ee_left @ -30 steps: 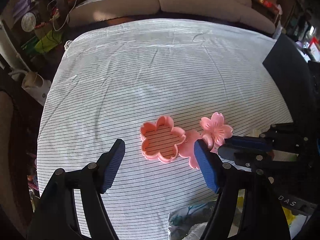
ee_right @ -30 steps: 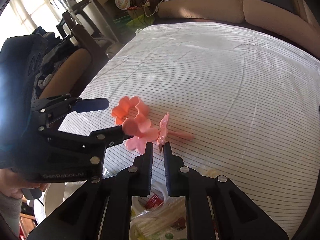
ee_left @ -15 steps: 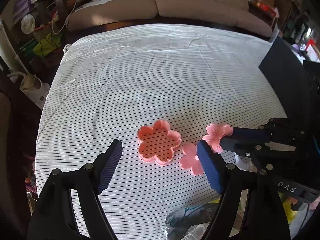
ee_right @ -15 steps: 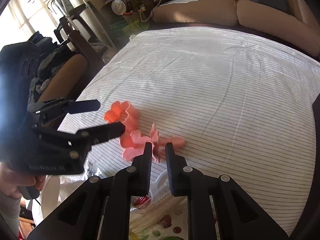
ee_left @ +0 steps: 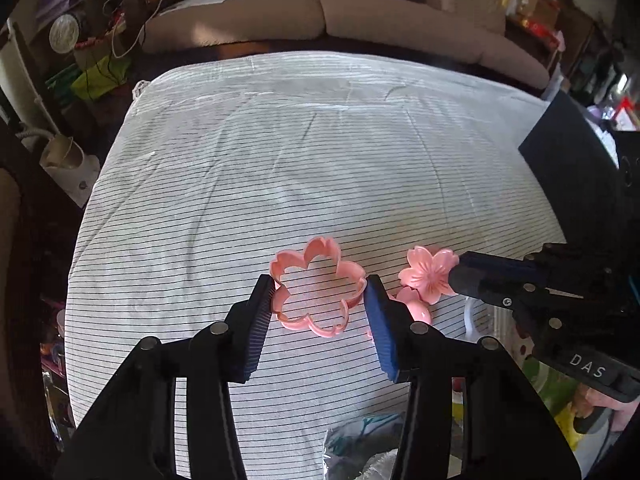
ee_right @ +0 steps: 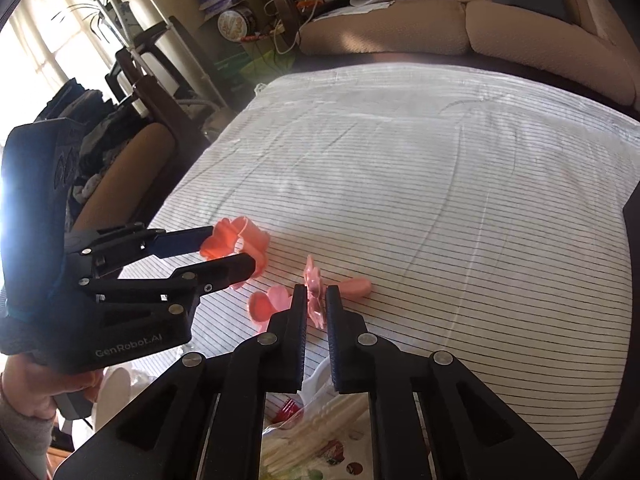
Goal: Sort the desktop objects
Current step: 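Grasp the pink flower cookie cutter rim with the left tool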
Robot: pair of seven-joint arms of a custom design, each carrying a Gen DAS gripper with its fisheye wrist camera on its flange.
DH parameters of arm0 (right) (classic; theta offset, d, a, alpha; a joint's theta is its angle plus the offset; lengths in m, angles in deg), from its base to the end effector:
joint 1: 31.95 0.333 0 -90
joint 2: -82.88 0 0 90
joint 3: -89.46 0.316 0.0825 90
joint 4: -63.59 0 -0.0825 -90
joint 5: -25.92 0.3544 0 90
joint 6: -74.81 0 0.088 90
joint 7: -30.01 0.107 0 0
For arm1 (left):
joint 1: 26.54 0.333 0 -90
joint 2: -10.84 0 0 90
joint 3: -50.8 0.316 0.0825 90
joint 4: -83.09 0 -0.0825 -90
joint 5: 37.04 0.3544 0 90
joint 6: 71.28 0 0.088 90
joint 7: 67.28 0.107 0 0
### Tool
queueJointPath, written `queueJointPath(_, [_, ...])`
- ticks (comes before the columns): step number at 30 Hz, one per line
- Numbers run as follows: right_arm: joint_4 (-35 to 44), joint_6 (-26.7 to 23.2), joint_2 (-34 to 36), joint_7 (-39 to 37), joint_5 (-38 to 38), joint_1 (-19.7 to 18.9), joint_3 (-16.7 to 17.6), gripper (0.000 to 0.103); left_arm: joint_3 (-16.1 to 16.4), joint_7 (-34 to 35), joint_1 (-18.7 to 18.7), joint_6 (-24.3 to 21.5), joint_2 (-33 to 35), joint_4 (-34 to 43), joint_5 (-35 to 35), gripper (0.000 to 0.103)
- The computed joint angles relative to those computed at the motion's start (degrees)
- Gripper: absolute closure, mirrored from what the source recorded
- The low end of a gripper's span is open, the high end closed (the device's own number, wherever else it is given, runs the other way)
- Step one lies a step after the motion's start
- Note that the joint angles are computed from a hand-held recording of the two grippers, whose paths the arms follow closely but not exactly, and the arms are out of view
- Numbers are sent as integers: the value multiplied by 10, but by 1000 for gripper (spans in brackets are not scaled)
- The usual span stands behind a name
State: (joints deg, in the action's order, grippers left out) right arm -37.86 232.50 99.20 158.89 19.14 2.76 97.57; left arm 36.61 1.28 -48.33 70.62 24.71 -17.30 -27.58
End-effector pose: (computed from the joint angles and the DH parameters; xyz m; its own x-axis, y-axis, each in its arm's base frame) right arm 0.4845 0.4416 0.4969 0.2382 -0.9051 -0.3522 -0.8412 -0.0110 -0.5406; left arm 0.5253 -0.3644 0.4999 -0.3490 -0.9332 0.0851 -0.8406 0.2717 -0.4686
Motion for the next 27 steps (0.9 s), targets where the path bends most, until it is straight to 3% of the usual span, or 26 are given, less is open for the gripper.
queueJointPath(5, [-4,-1,-13,-3,0,-1,1,95,-5,23,24,22,-23,-20,-56,60])
queueJointPath(10, [-11,7,-21,-5,16,-8,6,95,-3,25,22,12,-43,-27,-48,60])
queueJointPath(12, [-3,-7,-15,-20,39,-15,15,93,-4,26,23,6,-48,-26,-49,60])
queueJointPath(14, [12,-27,-7,19,-15,7,-10,90,-5,32,25,4,-54,-27,-51,60])
queueJointPath(18, [51,-52,32,7,-12,4,-3,83,-7,42,25,1,-60,-26,-53,60])
queueJointPath(20, [71,-60,45,10,-38,17,-13,85,-8,46,25,1,-61,-27,-56,60])
queueJointPath(23, [98,-87,55,-5,-60,27,-18,96,-8,48,26,3,-63,-31,-64,60])
queueJointPath(27, [76,-62,28,-2,-67,27,-18,98,-10,44,25,-3,-73,-32,-72,60])
